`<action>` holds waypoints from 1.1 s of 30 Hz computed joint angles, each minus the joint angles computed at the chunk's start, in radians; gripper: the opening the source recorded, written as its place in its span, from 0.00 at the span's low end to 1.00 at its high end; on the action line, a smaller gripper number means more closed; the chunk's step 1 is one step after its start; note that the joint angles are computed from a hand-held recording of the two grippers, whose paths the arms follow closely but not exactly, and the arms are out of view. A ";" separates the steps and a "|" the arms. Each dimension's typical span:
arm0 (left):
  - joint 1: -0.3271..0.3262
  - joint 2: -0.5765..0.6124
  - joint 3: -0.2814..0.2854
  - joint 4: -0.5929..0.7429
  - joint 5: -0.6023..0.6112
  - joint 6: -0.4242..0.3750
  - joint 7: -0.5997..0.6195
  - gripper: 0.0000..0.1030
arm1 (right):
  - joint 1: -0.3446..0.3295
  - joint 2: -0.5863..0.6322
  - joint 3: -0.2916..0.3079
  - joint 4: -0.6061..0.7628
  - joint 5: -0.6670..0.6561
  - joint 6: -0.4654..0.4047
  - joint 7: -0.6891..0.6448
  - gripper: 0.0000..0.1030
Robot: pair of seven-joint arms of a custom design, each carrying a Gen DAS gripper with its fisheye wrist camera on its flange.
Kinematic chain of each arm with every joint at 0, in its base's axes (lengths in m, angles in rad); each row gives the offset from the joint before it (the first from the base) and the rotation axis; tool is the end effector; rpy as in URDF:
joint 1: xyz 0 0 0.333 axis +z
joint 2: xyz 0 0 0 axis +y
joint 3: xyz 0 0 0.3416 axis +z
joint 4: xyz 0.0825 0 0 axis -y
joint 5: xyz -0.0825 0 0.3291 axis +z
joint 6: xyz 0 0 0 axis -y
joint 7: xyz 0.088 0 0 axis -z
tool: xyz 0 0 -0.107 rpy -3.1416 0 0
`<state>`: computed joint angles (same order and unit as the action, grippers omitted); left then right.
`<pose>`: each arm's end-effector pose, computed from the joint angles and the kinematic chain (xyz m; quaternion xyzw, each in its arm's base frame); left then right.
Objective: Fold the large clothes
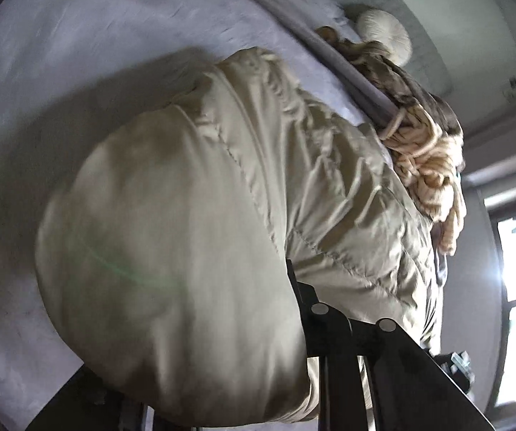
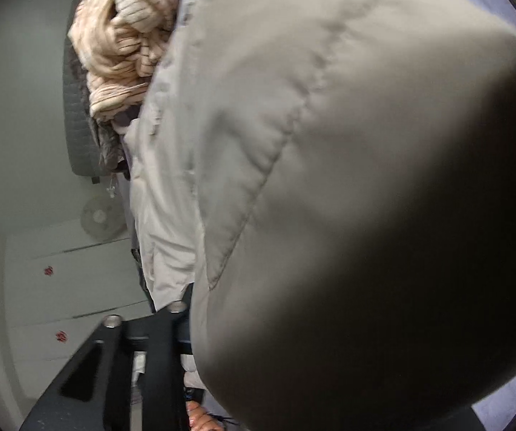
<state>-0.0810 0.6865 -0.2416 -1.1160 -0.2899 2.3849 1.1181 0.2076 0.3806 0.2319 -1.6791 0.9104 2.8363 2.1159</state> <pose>0.7292 -0.1747 0.5181 0.7773 -0.5253 0.3406 0.0625 0.6243 0.2200 0.5074 -0.2785 0.8444 0.2059 0.4087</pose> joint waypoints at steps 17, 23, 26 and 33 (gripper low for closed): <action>0.082 -0.268 -0.040 -0.331 -0.139 0.052 0.349 0.20 | 0.125 -0.239 -0.049 -0.232 -0.193 -0.004 0.169 0.22; 0.061 -0.466 -0.009 -0.614 -0.224 0.112 0.364 0.20 | 0.155 -0.337 -0.057 -0.333 -0.112 -0.044 0.107 0.22; 0.039 -0.570 0.013 -0.736 -0.243 0.101 0.365 0.20 | 0.179 -0.375 -0.070 -0.369 -0.079 -0.056 0.084 0.22; -0.017 -0.734 0.064 -0.906 -0.174 -0.011 0.276 0.21 | 0.210 -0.493 -0.104 -0.483 -0.091 -0.151 0.125 0.32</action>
